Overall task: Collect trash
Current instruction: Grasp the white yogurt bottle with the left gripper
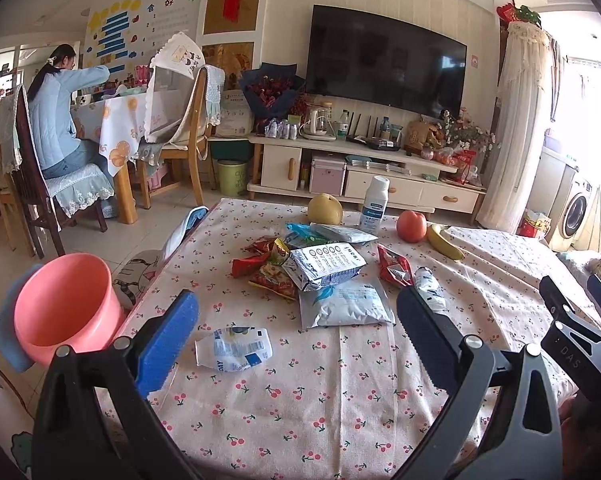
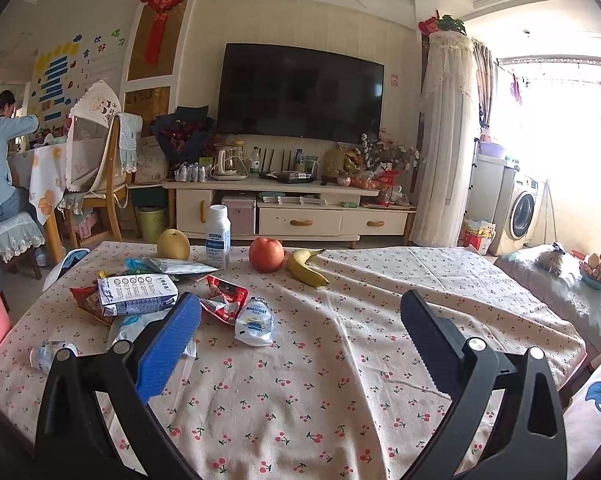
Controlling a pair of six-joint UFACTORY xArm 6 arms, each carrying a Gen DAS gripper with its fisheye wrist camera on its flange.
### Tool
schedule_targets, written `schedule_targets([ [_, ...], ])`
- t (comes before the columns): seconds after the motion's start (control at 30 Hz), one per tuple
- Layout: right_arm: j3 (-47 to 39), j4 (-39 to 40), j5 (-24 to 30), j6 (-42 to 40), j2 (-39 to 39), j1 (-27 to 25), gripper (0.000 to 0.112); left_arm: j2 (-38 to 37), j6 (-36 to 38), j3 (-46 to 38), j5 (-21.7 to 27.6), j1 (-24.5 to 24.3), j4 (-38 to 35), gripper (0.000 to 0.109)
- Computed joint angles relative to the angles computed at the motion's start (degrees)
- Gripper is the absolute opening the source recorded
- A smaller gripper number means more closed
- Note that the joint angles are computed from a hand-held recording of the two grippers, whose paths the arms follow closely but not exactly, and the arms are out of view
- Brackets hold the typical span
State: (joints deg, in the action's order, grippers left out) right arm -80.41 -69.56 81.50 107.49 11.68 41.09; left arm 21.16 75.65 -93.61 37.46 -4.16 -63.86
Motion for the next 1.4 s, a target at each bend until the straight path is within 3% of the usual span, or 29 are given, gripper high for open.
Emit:
schedule_targets([
  [0.43, -1.5, 1.5, -3.9, -3.3, 2.0, -2.3, 0.099, 3.1, 2.0, -1.1, -3.0, -1.1, 1.0, 0.100],
  [0.63, -0.5, 2.9, -10.0, -3.8, 2.2, -4.8, 0.099, 6.6, 2.4, -4.1, -1.8, -0.6, 2.3, 0.100],
  [1.03, -0.4, 6.1, -23.4, -5.5, 4.4, -10.0, 0.099, 15.8, -6.3, -15.5, 1.4, 1.3, 9.9, 0.100],
  [1.17, 1.8, 4.7, -31.1, -2.7, 3.5, -12.5, 0.099, 18.5, -9.2, -19.2, 3.2, 1.7, 12.9, 0.100],
  [1.4, 3.2, 4.7, -50.3, 1.8, 5.0, -18.9, 0.099, 25.5, -19.9, -28.9, 8.5, 2.2, 22.0, 0.100],
])
